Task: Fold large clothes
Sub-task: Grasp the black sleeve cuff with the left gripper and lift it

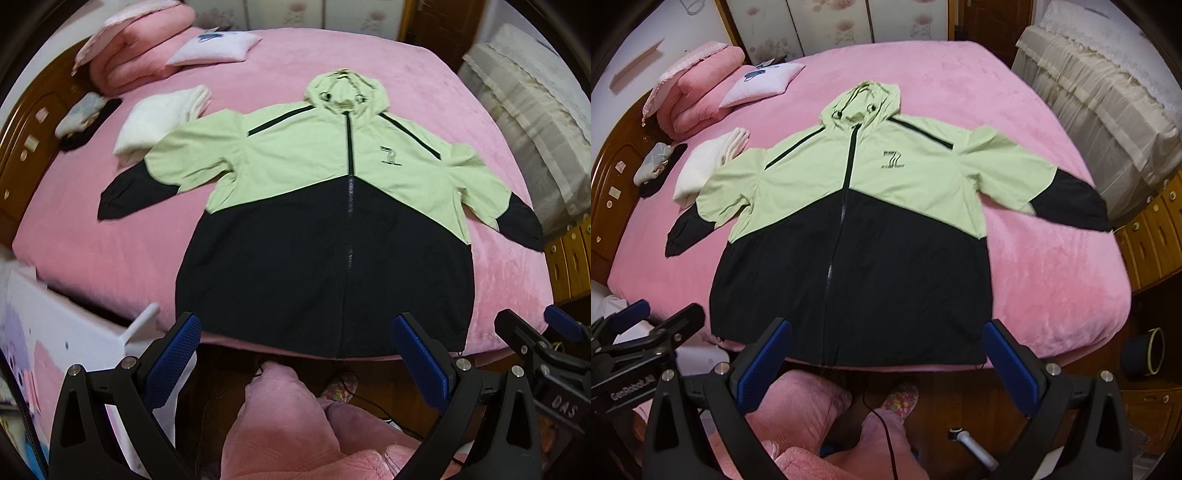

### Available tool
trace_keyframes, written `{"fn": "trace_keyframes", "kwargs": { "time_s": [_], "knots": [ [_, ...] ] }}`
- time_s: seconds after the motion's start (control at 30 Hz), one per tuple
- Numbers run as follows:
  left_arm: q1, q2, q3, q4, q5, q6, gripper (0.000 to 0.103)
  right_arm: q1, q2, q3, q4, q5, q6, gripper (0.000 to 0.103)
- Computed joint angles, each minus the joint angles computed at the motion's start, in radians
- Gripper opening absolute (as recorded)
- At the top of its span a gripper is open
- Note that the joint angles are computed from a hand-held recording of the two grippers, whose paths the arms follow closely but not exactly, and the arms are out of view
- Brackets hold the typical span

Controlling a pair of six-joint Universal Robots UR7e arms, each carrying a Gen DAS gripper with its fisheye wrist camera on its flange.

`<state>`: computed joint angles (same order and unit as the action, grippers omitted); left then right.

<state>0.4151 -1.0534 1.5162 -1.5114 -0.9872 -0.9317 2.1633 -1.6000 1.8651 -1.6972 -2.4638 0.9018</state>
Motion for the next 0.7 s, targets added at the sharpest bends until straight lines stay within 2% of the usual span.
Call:
{"fn": "trace_keyframes", "kwargs": {
  "time_s": [0.07,0.2,0.3,0.4,0.6,0.7],
  "knots": [
    [0.009,-0.034,0.03,-0.011,-0.016,-0.032,0.102,-0.014,0.008,0.008,-0.015,0.013,-0.011,0.103],
    [0.042,-0.07,0.056,0.034,-0.04,-0.108,0.102,-0.027,0.04,0.018,-0.03,-0.007,-0.038,0.103],
    [0.089,-0.101,0.077,0.038,-0.082,-0.153,0.102,-0.037,0.082,0.013,-0.034,-0.026,-0.077,0.103],
    [0.145,-0.133,0.097,0.003,-0.112,-0.163,0.102,-0.053,0.128,-0.006,-0.03,-0.003,-0.123,0.103],
    [0.302,-0.13,-0.004,0.035,-0.007,-0.17,0.102,-0.071,0.259,-0.083,-0.033,0.033,-0.174,0.103],
    [0.392,-0.111,-0.065,-0.007,0.02,-0.135,0.102,-0.082,0.339,-0.134,-0.044,0.039,-0.195,0.103]
  ]
}}
